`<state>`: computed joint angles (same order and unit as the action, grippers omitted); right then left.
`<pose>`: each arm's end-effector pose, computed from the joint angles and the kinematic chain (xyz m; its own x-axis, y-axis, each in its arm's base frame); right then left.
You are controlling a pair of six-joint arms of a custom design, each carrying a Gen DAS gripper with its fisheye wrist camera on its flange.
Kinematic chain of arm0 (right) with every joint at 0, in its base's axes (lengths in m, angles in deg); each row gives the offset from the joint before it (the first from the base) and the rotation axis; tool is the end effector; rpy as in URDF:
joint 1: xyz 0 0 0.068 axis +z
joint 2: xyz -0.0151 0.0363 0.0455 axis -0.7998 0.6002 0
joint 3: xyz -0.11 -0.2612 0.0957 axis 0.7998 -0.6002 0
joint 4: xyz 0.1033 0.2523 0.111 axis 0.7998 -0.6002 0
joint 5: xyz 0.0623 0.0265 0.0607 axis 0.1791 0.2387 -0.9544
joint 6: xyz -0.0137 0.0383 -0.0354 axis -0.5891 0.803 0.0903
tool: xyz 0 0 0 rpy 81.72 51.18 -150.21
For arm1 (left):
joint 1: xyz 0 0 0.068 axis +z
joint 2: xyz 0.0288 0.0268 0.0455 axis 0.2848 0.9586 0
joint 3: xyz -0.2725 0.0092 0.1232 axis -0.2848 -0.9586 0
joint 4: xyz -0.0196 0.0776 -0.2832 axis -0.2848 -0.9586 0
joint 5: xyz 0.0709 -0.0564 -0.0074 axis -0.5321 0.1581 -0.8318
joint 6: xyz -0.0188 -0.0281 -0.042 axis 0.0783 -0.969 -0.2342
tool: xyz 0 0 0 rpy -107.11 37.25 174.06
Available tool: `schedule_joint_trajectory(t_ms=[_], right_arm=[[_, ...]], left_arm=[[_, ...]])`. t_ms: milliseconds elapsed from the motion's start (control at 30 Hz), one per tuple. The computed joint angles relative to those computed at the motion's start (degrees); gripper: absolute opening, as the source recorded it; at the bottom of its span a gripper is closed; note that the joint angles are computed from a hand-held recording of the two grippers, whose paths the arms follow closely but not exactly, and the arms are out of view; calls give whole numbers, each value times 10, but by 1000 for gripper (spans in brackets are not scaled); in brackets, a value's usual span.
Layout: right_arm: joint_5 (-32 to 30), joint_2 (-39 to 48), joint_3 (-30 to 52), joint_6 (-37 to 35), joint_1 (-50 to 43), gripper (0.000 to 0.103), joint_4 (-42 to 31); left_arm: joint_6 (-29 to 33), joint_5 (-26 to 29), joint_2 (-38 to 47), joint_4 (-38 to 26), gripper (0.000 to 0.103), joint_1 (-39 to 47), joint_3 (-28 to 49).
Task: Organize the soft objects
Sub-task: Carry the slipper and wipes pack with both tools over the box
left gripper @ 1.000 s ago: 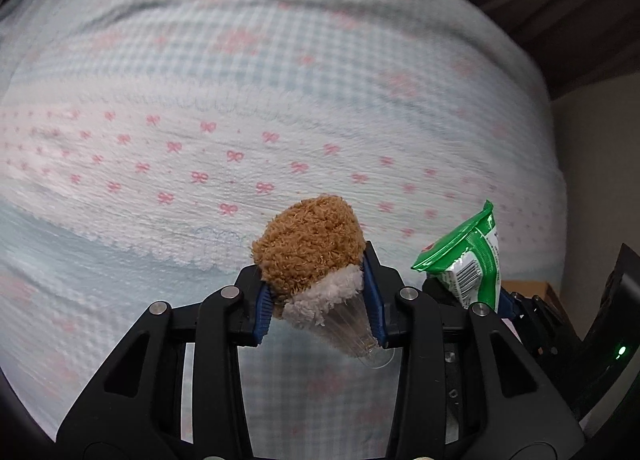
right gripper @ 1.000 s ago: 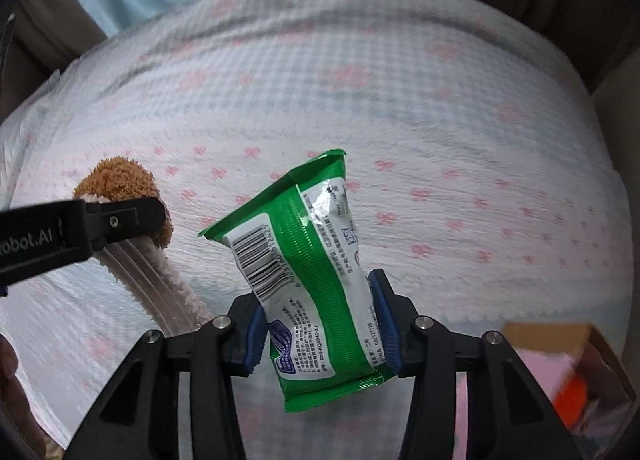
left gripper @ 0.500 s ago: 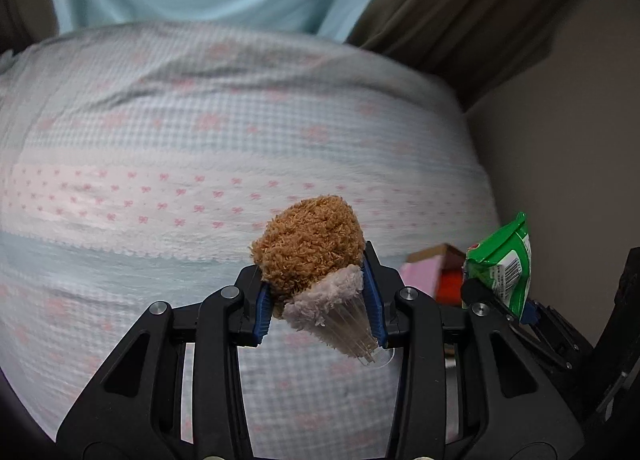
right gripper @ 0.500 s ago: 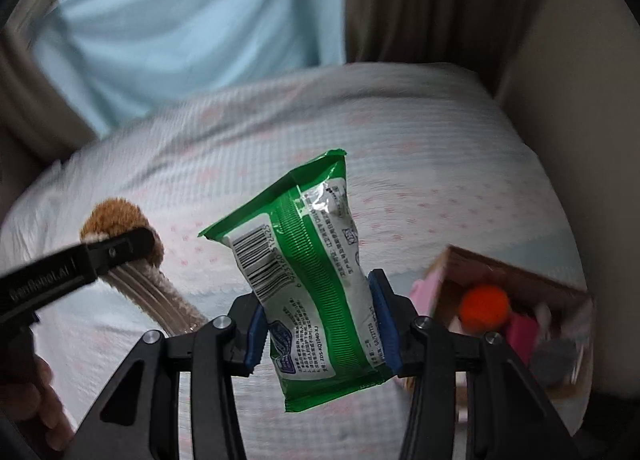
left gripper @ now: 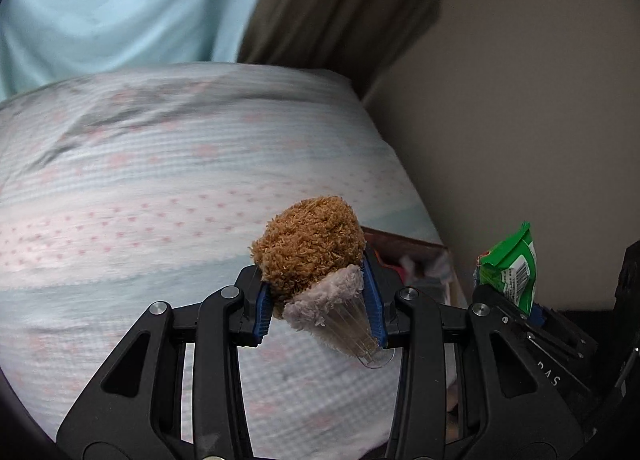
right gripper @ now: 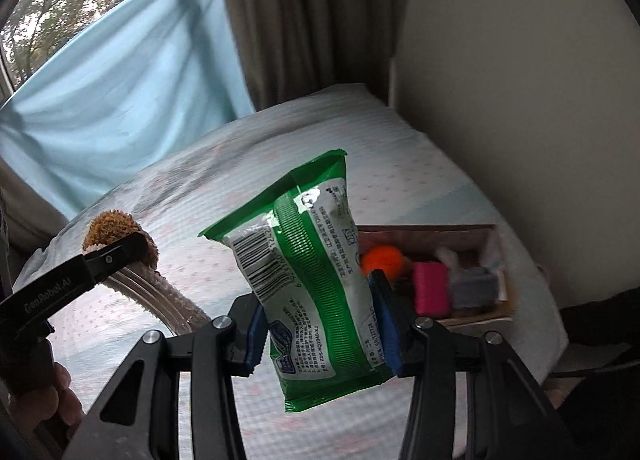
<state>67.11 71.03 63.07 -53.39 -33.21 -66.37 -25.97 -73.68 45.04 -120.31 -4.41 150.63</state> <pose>0.3350 0.1247 0.3862 -0.7996 -0.2575 -0.5426 -0.3621 0.9274 0.0936 0.2605 -0.0941 0.3423 -0.6712 -0.5082 -0.5397 -0.3250 0.8561 -0.4020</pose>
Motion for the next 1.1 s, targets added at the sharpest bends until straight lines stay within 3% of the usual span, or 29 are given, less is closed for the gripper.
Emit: schedule_joint_trajectory(t_ms=[233,433,667,800,1100], right_arm=[[-51,25,5,-60,-98,43,-11],[-74,110,47,-132,-175,43,-22],[-73,275,187,-208,-217,43,-64],[-69,365,281,-236,-223,43,-107],[-82,552,488,-240,-216,43,-248]], left_arm=[[-23,-18,135,1,35,-81,96],[-35,-11,287,12,35,-108,209],[-79,36,458,35,35,-89,327],[-114,55,538,17,35,-83,384],[-147,106,643,-33,35,-65,427]])
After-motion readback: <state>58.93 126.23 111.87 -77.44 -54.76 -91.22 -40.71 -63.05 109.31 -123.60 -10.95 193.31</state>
